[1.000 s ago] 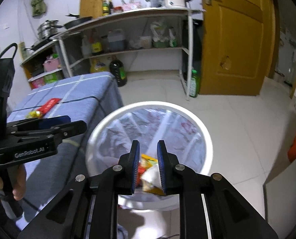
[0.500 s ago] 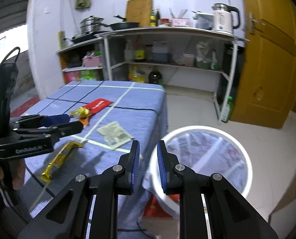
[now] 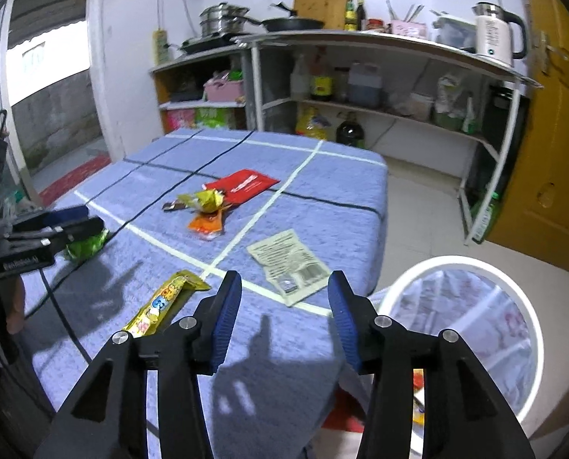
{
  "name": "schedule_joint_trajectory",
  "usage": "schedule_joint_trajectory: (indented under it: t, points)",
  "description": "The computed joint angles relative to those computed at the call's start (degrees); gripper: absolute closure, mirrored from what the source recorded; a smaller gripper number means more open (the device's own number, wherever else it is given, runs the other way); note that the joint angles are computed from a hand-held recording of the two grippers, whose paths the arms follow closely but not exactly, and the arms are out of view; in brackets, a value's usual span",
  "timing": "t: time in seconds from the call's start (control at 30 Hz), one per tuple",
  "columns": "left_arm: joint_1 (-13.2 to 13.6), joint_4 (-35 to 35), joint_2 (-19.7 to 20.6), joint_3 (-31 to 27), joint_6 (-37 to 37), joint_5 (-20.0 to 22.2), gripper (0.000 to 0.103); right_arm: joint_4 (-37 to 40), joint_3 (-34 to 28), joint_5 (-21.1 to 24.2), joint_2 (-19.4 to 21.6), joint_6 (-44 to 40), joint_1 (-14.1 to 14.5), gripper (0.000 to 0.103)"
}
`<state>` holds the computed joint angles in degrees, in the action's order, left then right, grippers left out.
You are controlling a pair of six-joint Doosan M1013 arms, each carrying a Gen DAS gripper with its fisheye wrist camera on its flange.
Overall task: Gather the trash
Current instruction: 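Grasp the green snack packet with the left tool while the right tool grasps the paper slip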
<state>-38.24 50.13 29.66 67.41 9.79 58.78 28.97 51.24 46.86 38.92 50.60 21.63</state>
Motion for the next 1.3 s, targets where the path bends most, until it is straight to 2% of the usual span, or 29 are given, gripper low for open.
schedule_joint_trajectory:
  t: [0.27, 0.53, 0.67, 0.83, 0.97, 1.1, 1.3]
  points:
    - [0.9, -0.3, -2.4, 5.3, -4.3, 3.1, 0.032, -4.2, -6.1, 4.8, 4.2, 1.5, 1.3, 0.050]
    - [2.1, -5.5, -3.2, 7.5, -3.8, 0.7, 0.032, -7.5, -14.2, 10.5, 9.1, 4.0, 2.2, 0.050]
    - [2.6, -8.4, -3.1, 7.4, -1.9, -0.3, 0.032, -9.4, -17.2, 12.7, 11.0, 5.0, 2.7, 0.050]
    - [2.3, -9.3, -1.8, 5.1, 1.3, 3.3, 0.032, -10.8, -20.4, 14.8, 12.8, 6.1, 2.9, 0.050]
    - [2.2, -9.0, -1.6, 4.8, 1.5, 4.4, 0.039, -13.5, -19.0, 11.8, 12.1, 6.0, 3.4, 0.050]
    - [2.2, -8.8, -1.5, 4.7, 1.2, 4.8, 0.045, -14.8, -20.9, 13.3, 13.1, 8.2, 3.3, 0.050]
    - [2.4, -9.1, -1.8, 4.9, 0.8, 3.4, 0.053, -14.1, -25.7, 18.0, 15.5, 11.8, 2.9, 0.050]
